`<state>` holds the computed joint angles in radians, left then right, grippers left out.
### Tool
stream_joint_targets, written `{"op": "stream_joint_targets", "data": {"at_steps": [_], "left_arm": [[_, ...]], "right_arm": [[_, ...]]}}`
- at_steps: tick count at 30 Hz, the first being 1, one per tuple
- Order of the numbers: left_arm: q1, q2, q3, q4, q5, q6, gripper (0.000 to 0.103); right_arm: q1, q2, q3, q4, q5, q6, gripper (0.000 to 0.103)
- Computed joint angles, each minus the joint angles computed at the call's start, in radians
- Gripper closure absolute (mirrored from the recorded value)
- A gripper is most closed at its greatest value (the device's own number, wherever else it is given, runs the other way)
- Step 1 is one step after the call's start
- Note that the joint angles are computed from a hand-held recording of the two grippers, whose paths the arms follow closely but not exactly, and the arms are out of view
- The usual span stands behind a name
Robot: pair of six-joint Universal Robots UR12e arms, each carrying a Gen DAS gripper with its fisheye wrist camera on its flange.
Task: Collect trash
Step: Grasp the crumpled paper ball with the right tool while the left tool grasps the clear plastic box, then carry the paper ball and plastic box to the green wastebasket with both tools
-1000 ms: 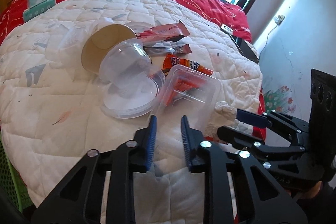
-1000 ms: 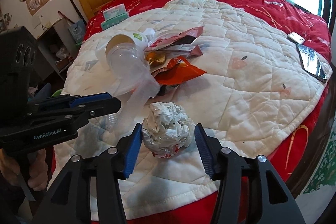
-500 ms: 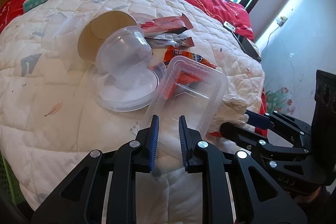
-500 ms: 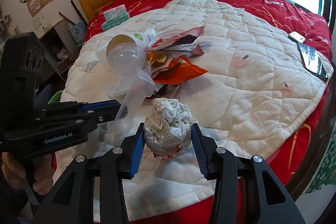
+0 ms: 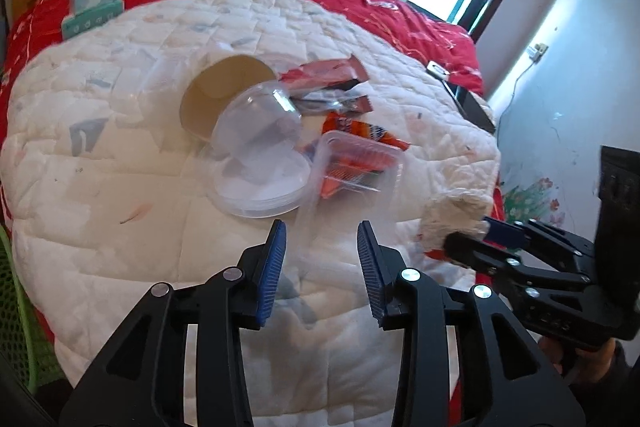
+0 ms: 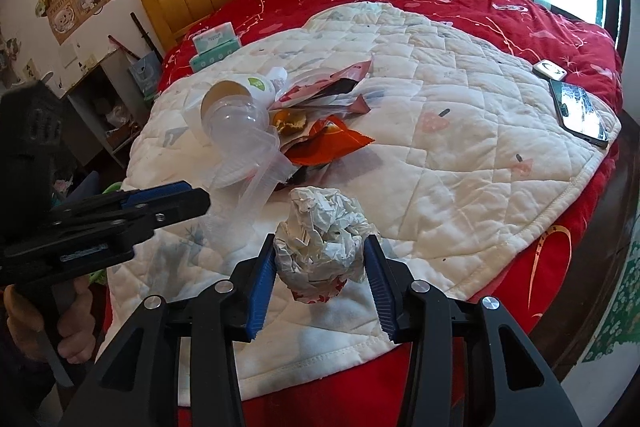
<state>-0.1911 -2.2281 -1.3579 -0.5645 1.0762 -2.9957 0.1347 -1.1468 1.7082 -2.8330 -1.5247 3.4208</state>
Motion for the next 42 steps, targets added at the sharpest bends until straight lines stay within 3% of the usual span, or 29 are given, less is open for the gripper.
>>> {"op": "stream_joint_targets", "data": {"at_steps": [5, 10, 18, 24, 33, 42], "left_arm": [[-0.005, -0.023, 0.032, -0.057, -0.001, 0.011, 0.068], [0.001, -0.021, 0.016, -0.037, -0.022, -0.005, 0.094], [0.028, 0.028, -0.059, 0.069, -0.031, -0.054, 0.098], [0.077, 0.085, -0.143, 0.178, -0.023, -0.133, 0.098], [0.162, 0.155, -0.252, 0.298, 0.142, -0.264, 0.098], [0.237, 0.159, -0.279, 0.291, 0.31, -0.355, 0.098]], "right_arm": [[0.001, 0.001, -0.003, -0.002, 0.004, 0.0, 0.06], [0.009, 0.0, -0.008, -0.002, -0.003, -0.01, 0.06], [0.033, -0.007, -0.028, -0.007, -0.014, -0.045, 0.06], [0.061, 0.012, -0.075, -0.001, 0.009, -0.09, 0.06], [0.11, 0.081, -0.196, 0.05, 0.087, -0.165, 0.06], [0.158, 0.153, -0.316, 0.124, 0.145, -0.225, 0.06]]}}
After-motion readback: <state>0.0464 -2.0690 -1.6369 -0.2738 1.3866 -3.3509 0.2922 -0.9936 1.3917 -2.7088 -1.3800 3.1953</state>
